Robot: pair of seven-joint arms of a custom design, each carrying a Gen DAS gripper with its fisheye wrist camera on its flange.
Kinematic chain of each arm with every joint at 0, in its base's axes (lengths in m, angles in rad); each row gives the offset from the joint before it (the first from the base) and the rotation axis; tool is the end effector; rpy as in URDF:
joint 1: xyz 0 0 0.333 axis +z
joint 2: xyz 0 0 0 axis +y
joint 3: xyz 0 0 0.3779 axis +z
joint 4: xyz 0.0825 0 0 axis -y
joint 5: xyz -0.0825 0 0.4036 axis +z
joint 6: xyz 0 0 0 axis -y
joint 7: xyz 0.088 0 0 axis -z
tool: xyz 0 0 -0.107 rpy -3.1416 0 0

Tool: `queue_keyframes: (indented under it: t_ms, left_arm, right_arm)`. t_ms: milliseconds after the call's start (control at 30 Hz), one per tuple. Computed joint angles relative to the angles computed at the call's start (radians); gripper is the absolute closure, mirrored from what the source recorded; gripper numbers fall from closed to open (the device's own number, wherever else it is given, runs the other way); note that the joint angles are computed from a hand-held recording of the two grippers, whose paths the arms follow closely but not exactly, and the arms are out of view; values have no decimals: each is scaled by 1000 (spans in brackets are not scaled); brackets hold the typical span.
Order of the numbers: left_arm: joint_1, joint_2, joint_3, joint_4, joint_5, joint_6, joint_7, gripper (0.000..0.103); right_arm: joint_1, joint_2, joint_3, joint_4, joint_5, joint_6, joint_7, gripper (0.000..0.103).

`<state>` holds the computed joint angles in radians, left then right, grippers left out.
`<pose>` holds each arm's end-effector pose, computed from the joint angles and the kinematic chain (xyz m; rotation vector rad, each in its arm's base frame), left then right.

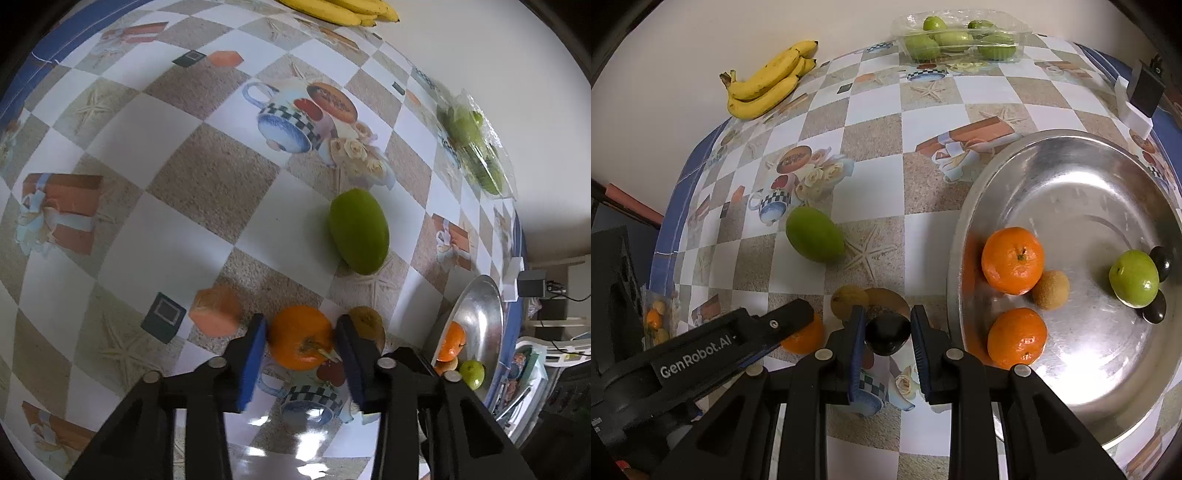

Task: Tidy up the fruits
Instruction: 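Lift the plum and orange and carry them over the steel bowl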

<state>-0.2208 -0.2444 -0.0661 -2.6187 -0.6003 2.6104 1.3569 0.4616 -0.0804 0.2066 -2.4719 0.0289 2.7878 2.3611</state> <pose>0.4216 -0.1119 0.4003 2.4376 -1.5928 0.5520 0.4005 0.3157 0.4117 -1.7973 2.0779 -0.0324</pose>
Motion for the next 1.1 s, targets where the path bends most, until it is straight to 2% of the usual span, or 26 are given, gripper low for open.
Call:
queue_keyframes:
  t_ms: [300,533,733,1100]
  left_arm:
    - [5,-40,-3,-12,38,35,-38,64]
    - [-15,-92,20,-20,77,66,-62,64]
    - [-42,-101,32,-17,86,75,-71,64]
    - [-122,-80,-5,21,109,92,-51,64]
  right_arm:
    - [-12,-39,4,-21,6,23,5,77]
    - [-42,-86,21,-42,-20,37,35,77]
    - [-104,-131,42,-67,-96,2,115,77]
    - [-193,-261,32,-172,-76,-23,151,77]
